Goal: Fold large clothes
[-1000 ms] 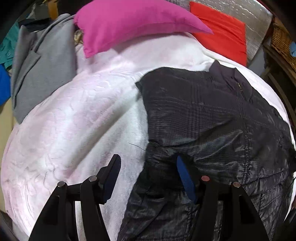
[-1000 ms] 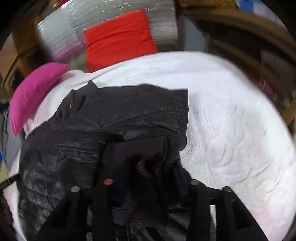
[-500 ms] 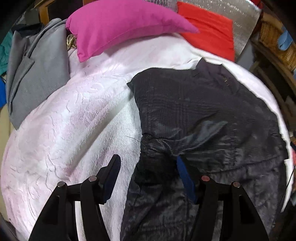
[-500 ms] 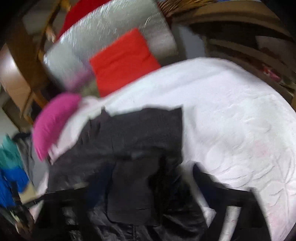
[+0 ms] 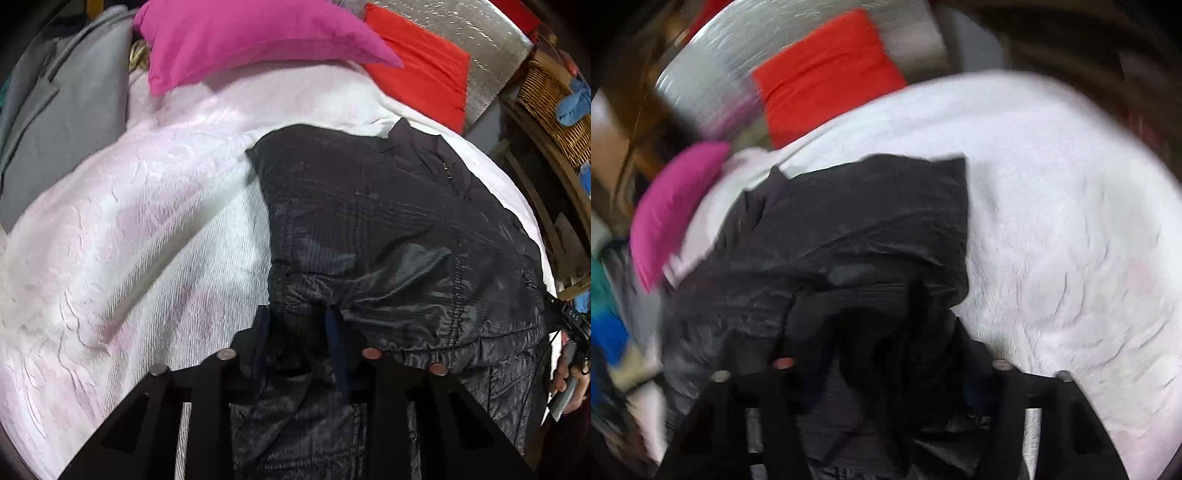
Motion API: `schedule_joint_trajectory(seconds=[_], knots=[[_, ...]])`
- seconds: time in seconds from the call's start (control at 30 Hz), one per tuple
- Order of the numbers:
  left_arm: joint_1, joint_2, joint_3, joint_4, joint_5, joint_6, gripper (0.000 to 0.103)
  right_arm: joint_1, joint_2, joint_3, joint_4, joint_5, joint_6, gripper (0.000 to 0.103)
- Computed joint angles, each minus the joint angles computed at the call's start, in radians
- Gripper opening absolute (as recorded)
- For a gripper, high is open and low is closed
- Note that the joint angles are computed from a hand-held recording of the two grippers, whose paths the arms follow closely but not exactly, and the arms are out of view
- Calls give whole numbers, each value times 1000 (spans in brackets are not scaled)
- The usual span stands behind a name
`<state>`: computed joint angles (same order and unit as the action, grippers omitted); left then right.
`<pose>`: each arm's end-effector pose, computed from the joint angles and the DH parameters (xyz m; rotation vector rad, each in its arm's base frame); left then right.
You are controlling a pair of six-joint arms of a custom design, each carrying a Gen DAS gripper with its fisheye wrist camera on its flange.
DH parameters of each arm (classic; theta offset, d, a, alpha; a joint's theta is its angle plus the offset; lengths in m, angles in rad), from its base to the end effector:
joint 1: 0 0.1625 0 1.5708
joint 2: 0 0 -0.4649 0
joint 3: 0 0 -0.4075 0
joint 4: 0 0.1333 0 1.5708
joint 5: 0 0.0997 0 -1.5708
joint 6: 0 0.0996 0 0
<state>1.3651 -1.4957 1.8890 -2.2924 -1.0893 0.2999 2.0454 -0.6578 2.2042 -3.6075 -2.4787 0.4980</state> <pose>0.0666 -0.5595 0.4185 0.5519 2.5623 -0.4030 0.2748 -0.4149 0.0322 -0.3136 -2.3411 1.0532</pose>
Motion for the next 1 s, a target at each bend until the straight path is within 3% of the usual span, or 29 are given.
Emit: schedule_joint_trajectory(seconds=[0.1,0.23,0.33,0.4,0.5,0.67,0.73,0.83,1.0], knots=[[-2,-9,18,-36,-2,42,27,22,15,14,-125,-8,-67,42],[10,6,28,-42,17,38,28,-22,33,26,-97,13,-15,43],[-13,-10,43,-43,56,45,29,3,4,28,-53,4,20,47],[-23,-27,43,-23,55,32,29,23,-12,45,-79,14,22,66],[-31,-60,48,2,35,22,28,67,-23,81,-129,-25,31,67],[-72,-165,120,-27,21,74,29,142,1,190,-327,-51,83,67],[-92,-214,158,-43,17,106,38,165,-4,230,-331,-48,129,65],[-116,-247,190,-76,32,134,56,178,-7,249,-327,-40,140,53],[-155,-214,196,-104,61,116,64,139,-1,173,-336,50,44,52]])
